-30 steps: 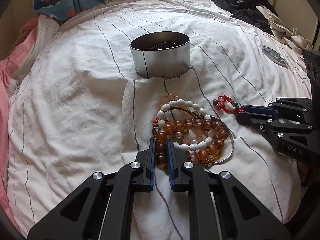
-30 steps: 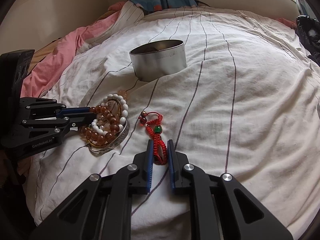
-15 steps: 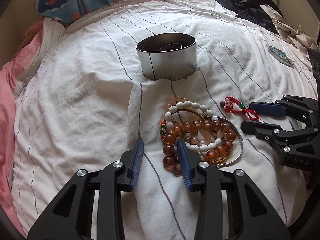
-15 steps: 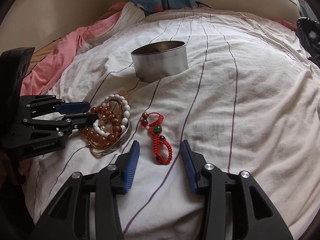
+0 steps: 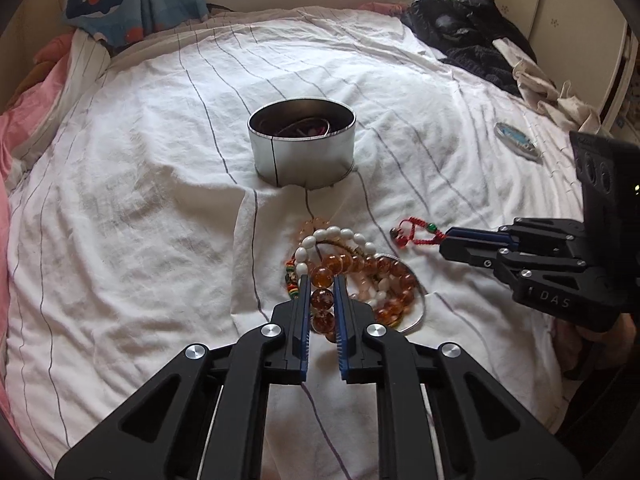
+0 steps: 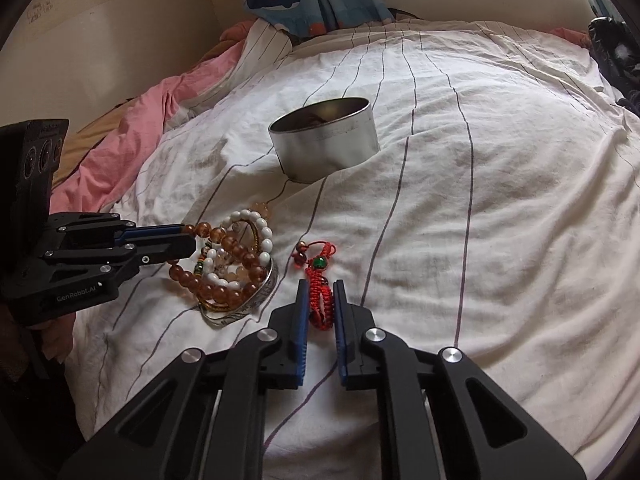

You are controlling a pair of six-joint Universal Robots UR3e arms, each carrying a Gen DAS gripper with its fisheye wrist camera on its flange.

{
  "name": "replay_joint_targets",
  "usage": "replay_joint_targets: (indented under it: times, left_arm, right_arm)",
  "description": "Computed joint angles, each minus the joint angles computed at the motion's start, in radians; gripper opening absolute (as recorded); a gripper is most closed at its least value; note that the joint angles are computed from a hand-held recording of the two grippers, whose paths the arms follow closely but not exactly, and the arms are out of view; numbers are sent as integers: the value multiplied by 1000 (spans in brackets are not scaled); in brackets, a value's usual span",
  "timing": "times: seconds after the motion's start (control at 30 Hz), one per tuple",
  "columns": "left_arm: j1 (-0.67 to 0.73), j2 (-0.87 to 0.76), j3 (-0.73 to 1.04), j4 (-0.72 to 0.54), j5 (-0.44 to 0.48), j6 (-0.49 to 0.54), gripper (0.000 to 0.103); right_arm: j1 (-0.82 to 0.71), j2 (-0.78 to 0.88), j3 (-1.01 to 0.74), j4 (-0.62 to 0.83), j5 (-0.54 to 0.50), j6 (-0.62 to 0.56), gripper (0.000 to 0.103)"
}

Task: Organize jewelry
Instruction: 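Carry the red string bracelet into the tin with the right gripper while the left carries amber beads there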

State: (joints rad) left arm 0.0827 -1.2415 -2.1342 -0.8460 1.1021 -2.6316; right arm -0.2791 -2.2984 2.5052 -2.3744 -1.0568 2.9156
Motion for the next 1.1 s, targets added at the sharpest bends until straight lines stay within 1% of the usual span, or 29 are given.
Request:
replay_joint_targets:
  times: [0.13, 0.27, 0.43, 0.5, 0.67, 0.7, 0.73, 0.8, 0.83, 0.87, 0.93, 1.0, 1.07, 1.1]
  left_arm:
    - [25, 22, 59, -67, -81, -2, 10]
    - [-3, -33, 157, -66, -105, -40, 10]
    - [-51, -151, 323, -14, -105, -127, 10]
    - [-82, -217, 398, 22, -88, -171, 10]
    - [-130, -414, 562, 122, -83, -293, 11]
    - [-150, -468, 598, 139, -41, -326, 11]
    - [-178, -525, 638, 151, 35, -348, 11]
    - [-211, -634, 723, 122, 154, -369, 13]
    - [-211, -665, 744, 99, 178, -380, 14]
    - [-202, -672, 732, 101, 180, -380, 17]
    - [-180, -642, 656, 153, 174, -368, 23]
    - [-154, -596, 585, 181, 165, -357, 33]
    - [-128, -532, 498, 211, 161, -338, 36]
    - [-113, -493, 451, 219, 154, -321, 36]
  right_arm:
    - [-105, -103, -22, 138, 113, -51, 12]
    - [-166, -132, -66, 218, 188, -78, 12]
    - [-173, -50, -123, 155, 215, -60, 12]
    - [-165, 4, -147, 104, 217, -42, 12]
    - [-129, 159, -224, -49, 206, 23, 12]
    - [-121, 193, -241, -80, 203, 36, 12]
    - [-110, 229, -259, -114, 196, 53, 12]
    - [-75, 311, -301, -184, 175, 86, 12]
    - [-53, 352, -322, -216, 161, 103, 12]
    - [-29, 395, -348, -247, 146, 119, 12]
    - [10, 469, -390, -298, 127, 144, 12]
    - [48, 542, -423, -351, 104, 163, 12]
    - [100, 638, -482, -364, 45, 170, 13]
    - [124, 680, -510, -357, 4, 171, 20]
